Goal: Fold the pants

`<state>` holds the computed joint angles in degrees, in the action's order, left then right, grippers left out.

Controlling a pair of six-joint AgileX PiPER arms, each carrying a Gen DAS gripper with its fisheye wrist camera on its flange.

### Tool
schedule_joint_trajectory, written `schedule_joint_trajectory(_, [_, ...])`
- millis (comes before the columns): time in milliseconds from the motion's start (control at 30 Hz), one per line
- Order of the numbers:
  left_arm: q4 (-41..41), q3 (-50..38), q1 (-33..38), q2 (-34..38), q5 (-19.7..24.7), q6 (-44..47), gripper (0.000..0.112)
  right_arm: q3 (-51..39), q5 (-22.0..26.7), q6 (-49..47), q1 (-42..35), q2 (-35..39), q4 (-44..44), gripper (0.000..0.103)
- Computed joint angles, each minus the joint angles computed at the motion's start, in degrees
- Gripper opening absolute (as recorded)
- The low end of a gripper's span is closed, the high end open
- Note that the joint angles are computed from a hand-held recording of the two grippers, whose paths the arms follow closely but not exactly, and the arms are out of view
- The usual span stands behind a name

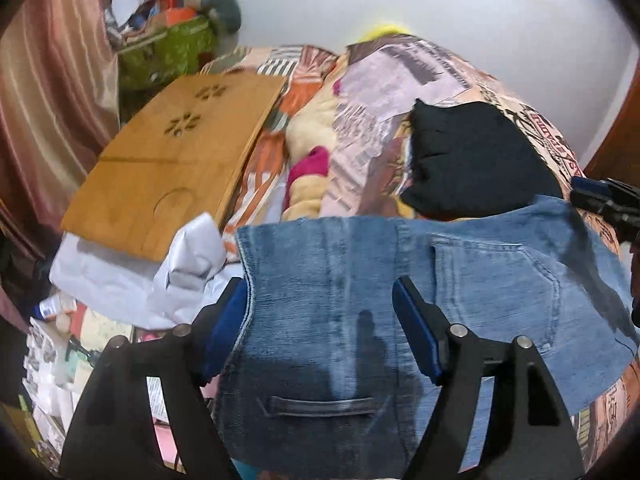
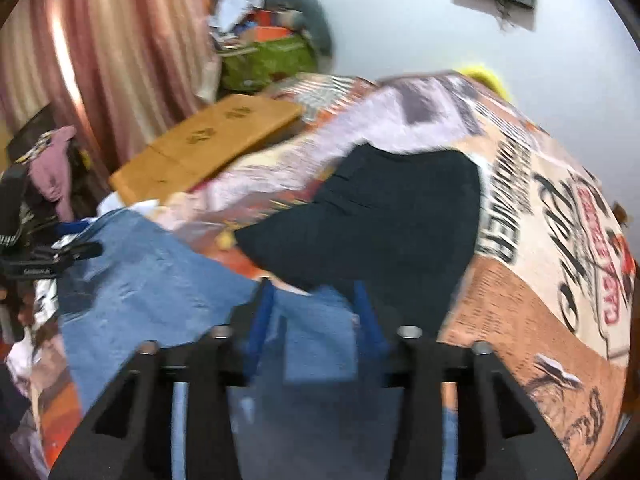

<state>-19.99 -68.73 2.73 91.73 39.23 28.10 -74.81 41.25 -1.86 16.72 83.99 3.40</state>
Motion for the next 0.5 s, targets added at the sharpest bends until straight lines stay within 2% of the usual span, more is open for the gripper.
schedule_joint_trajectory(67, [3.77, 1.07, -1.97, 0.02, -1.25, -2.4, 0.074, -1.48, 2.05, 0.48, 2.14, 2.71, -1.05, 0.042])
schedule_joint_trajectory(167, [7.99, 2.49, -2.76, 1.8, -0.23, -4.87, 0.073, -3.79, 8.16, 0.98, 3.98, 7.72, -1.29, 0.042])
schedule_joint_trajectory(233, [14.26, 6.19, -3.23, 0.84, -3.75, -7.95, 0.074, -1.41, 7.19, 2.39, 5.56, 6.68, -4.28, 0.042])
schedule_joint_trajectory(267, [14.54, 8.03, -2.48, -0.36, -5.07, -6.86, 0.074, -0.97, 7.95, 2.02, 5.85, 5.84, -4.53, 0.042])
schedule_joint_trajectory(333, [8.22, 9.21, 1.33, -2.05, -3.85, -0.05, 0.074, 0.2, 9.89, 1.04, 5.24, 3.82, -2.41, 0.042])
schedule_joint_trajectory(400, [2.97, 8.24, 4.99, -2.37, -0.18, 4.67, 0.075, 3.48, 10.63, 0.34, 4.25, 0.92, -0.4, 0.042])
schedule_joint_trajectory(500, [3.13, 8.73, 5.53, -3.99, 1.13, 5.65, 0.075, 11.51, 8.37, 1.5, 3.2, -6.72, 0.64, 0.043])
